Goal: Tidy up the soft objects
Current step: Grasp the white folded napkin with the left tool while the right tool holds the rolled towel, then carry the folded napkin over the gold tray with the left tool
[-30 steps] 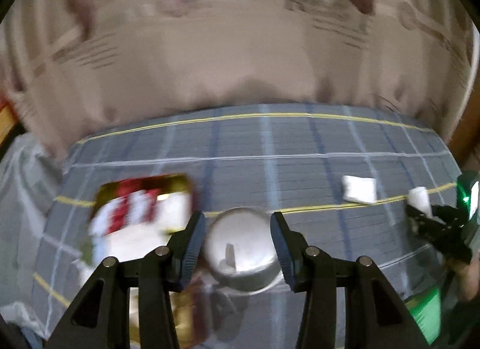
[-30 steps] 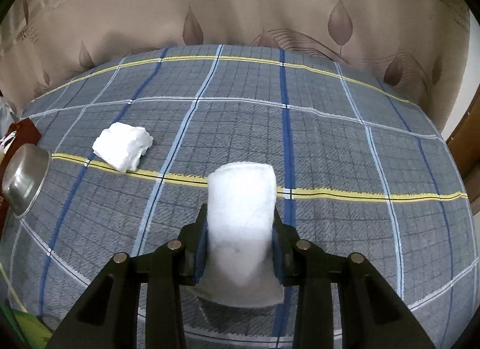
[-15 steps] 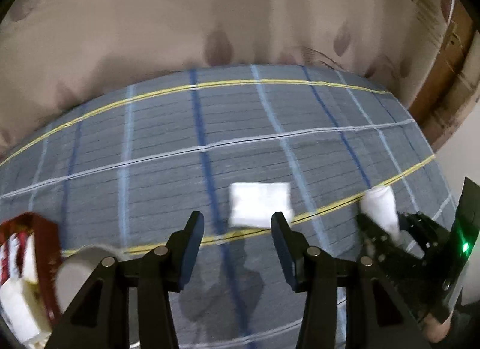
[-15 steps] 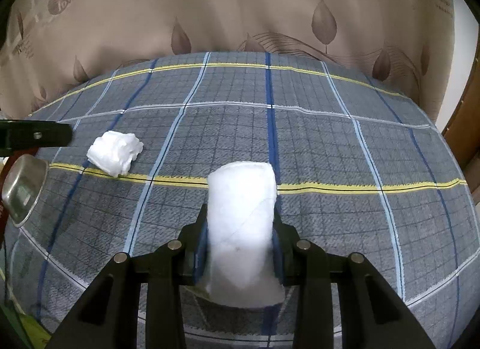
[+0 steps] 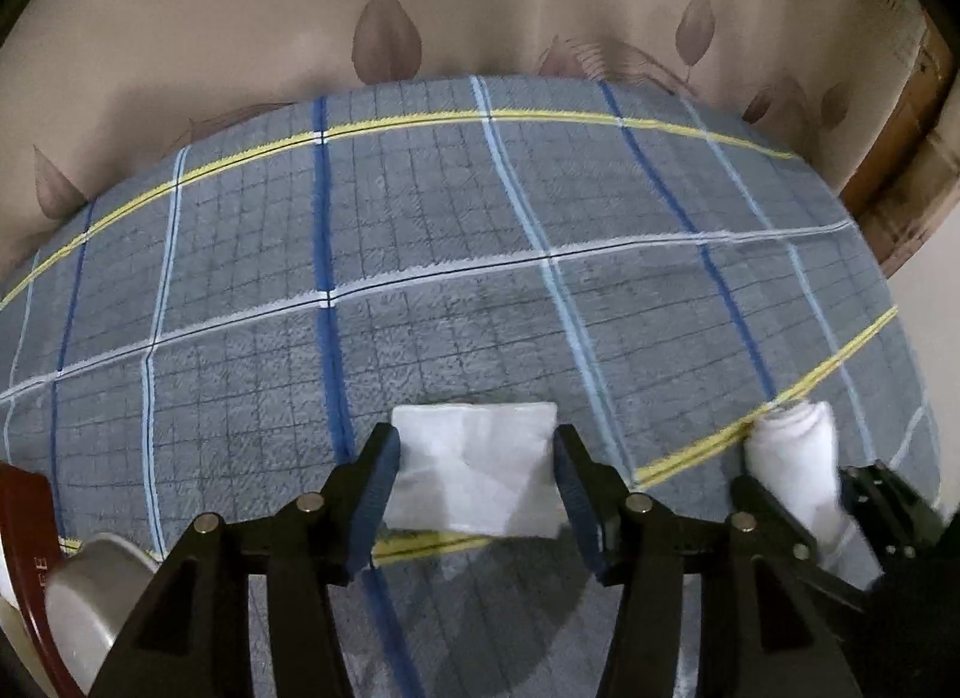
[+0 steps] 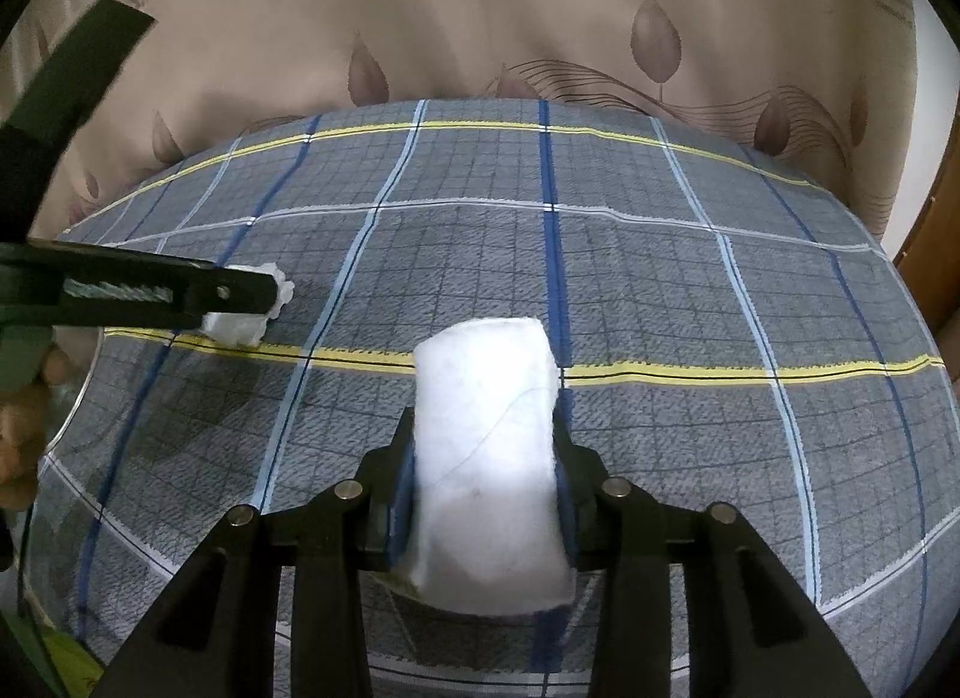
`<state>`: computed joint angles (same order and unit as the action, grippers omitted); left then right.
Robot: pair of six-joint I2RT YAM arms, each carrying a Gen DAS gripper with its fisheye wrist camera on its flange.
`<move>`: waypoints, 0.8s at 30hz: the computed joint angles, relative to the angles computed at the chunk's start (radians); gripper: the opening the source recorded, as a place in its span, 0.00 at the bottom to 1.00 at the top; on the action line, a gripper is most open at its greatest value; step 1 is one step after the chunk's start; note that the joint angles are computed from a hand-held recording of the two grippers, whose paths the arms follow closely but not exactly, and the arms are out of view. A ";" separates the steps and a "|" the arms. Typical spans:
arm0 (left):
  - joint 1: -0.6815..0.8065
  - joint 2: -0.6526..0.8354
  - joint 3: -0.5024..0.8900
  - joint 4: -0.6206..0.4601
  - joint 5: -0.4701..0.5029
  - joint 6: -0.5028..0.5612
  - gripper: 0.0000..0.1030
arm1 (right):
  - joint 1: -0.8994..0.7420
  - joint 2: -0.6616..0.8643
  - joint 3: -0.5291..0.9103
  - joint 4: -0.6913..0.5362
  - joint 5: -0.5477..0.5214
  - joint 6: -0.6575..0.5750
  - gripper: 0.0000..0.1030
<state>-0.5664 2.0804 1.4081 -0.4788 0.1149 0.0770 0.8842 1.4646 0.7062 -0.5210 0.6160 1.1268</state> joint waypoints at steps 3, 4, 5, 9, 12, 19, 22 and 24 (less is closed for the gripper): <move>0.000 0.020 0.001 0.020 -0.002 -0.003 0.55 | 0.002 0.009 0.009 -0.010 0.003 0.001 0.36; -0.001 0.017 -0.007 0.034 -0.005 -0.002 0.56 | 0.002 0.009 0.009 -0.010 0.003 0.001 0.36; -0.002 0.016 -0.010 0.039 -0.006 0.000 0.56 | 0.002 0.008 0.007 -0.009 0.003 0.001 0.36; 0.006 0.012 -0.039 0.090 0.019 0.005 0.56 | 0.001 0.010 0.009 -0.011 0.003 -0.001 0.37; 0.012 0.006 -0.052 0.105 0.035 0.008 0.55 | 0.002 0.010 0.010 -0.012 0.003 0.001 0.37; 0.017 -0.036 -0.109 0.135 0.042 0.037 0.28 | 0.003 0.010 0.011 -0.015 0.003 0.004 0.37; 0.014 -0.054 -0.130 0.142 0.034 0.059 0.24 | 0.004 0.007 0.009 -0.016 0.003 0.004 0.37; 0.014 -0.065 -0.143 0.146 0.030 0.066 0.23 | 0.005 0.006 0.007 -0.015 0.003 0.006 0.37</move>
<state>-0.5521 2.0151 1.2653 -0.3329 0.1446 0.1430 0.8890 1.4709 0.7135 -0.5357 0.6188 1.1325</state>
